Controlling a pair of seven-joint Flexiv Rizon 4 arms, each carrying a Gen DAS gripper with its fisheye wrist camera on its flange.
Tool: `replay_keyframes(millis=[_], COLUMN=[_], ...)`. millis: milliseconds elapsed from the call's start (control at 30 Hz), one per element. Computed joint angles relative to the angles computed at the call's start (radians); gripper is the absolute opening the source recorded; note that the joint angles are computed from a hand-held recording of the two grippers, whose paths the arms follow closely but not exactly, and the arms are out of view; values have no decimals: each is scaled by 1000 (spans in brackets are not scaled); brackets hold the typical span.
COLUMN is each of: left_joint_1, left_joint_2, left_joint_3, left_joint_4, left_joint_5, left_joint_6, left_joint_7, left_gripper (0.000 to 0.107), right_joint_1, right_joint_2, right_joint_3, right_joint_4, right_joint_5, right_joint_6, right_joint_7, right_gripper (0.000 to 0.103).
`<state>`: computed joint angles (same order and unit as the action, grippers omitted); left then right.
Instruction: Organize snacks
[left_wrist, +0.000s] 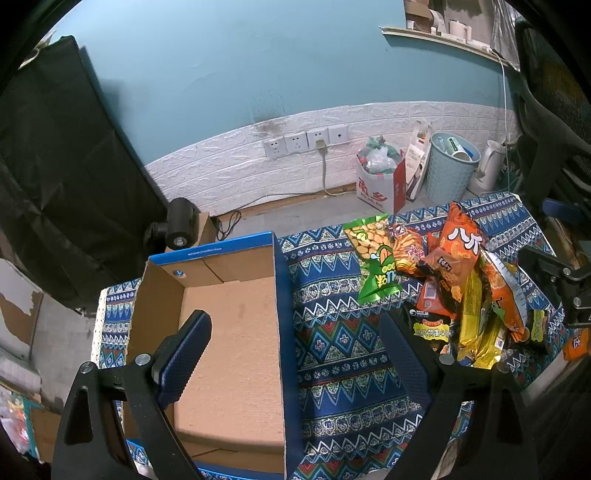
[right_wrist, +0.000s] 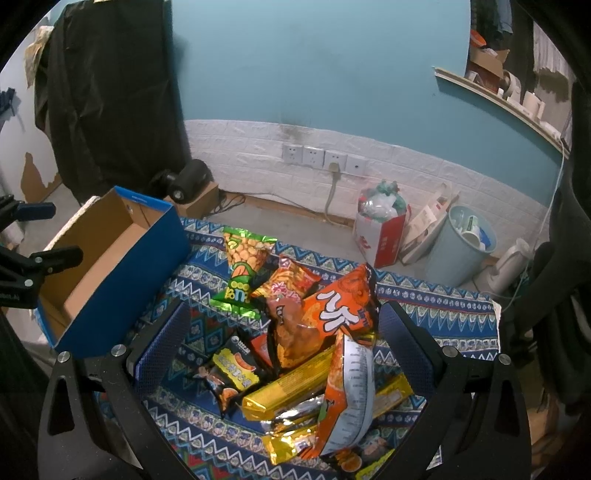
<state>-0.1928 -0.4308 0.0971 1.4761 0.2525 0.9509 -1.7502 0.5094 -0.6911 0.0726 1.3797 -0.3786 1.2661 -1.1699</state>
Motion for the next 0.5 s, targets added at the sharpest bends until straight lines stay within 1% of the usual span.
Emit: replay_keyframes(millis=[500], left_joint_1=[0], left_joint_2=[1], left_joint_3=[-1], left_joint_4=[4], left_joint_5=[1], left_joint_6=[3], left_joint_7=[0], left_gripper=[93], right_joint_1=[-2], right_joint_2=[0], right_joint_3=[4], right_joint_4=[-3], right_joint_5=[7], right_joint_6=[-6], right_joint_7=[-9], right_gripper=[100])
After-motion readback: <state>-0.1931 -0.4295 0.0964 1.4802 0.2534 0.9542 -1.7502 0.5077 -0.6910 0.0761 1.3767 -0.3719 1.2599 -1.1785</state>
